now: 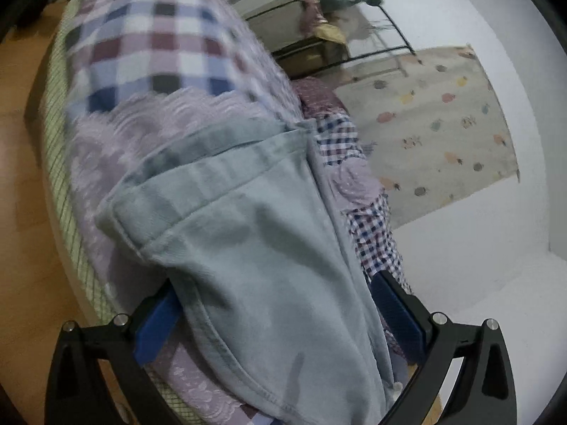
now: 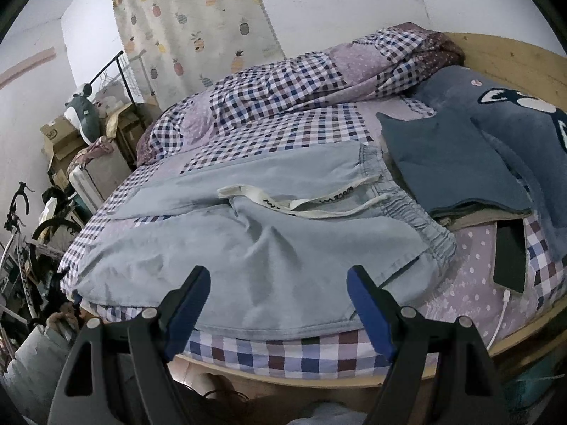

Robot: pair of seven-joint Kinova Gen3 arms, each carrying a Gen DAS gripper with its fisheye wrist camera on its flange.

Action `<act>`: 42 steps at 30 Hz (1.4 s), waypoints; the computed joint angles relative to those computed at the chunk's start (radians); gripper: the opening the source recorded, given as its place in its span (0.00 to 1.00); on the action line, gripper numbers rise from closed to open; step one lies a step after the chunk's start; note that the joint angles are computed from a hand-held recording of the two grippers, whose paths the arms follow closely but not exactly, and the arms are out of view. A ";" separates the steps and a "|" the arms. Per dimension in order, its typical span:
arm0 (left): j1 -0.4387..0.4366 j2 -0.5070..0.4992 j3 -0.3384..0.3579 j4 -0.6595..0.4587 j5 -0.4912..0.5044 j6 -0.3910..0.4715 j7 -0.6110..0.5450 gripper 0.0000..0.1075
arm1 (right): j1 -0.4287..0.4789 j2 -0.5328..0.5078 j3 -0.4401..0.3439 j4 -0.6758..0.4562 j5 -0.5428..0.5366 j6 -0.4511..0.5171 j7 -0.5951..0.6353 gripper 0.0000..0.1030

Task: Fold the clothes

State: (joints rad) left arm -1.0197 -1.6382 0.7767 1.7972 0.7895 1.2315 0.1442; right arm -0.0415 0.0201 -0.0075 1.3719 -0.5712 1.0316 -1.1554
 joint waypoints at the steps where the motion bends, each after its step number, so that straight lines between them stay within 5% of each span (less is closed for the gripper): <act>1: -0.007 0.002 0.003 -0.008 -0.003 0.004 0.002 0.96 | -0.001 -0.001 0.000 0.004 0.002 -0.004 0.000 0.80; 11: 0.027 0.034 0.011 0.034 0.041 -0.002 0.005 0.88 | 0.017 0.015 0.022 -0.015 0.145 -0.015 -0.123 0.80; 13: 0.030 0.059 0.014 0.032 0.037 0.002 -0.008 0.78 | 0.042 0.027 0.037 -0.012 0.151 -0.018 -0.166 0.80; 18: 0.035 0.138 0.025 0.004 0.015 0.060 -0.013 0.30 | 0.125 0.081 0.066 -0.006 0.095 -0.012 -0.261 0.80; 24: 0.038 0.203 0.030 -0.035 -0.018 0.086 -0.060 0.05 | 0.188 0.169 0.039 -0.023 0.034 0.016 -0.293 0.80; 27: 0.025 0.230 0.016 -0.081 -0.061 0.097 -0.085 0.03 | 0.153 0.208 0.020 -0.045 0.120 0.004 -0.320 0.80; 36: 0.016 0.356 -0.037 -0.202 -0.196 0.116 -0.219 0.02 | 0.168 0.316 -0.032 -0.091 0.093 -0.018 -0.357 0.78; 42: -0.006 0.392 -0.031 -0.247 -0.206 0.116 -0.216 0.02 | 0.159 0.360 -0.036 -0.124 0.120 -0.011 -0.426 0.41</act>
State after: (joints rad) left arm -1.0257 -1.2463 0.7455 1.5502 0.5839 1.3477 -0.0715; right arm 0.1174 0.3799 -0.0433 1.2474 -0.4516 1.0209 -1.5819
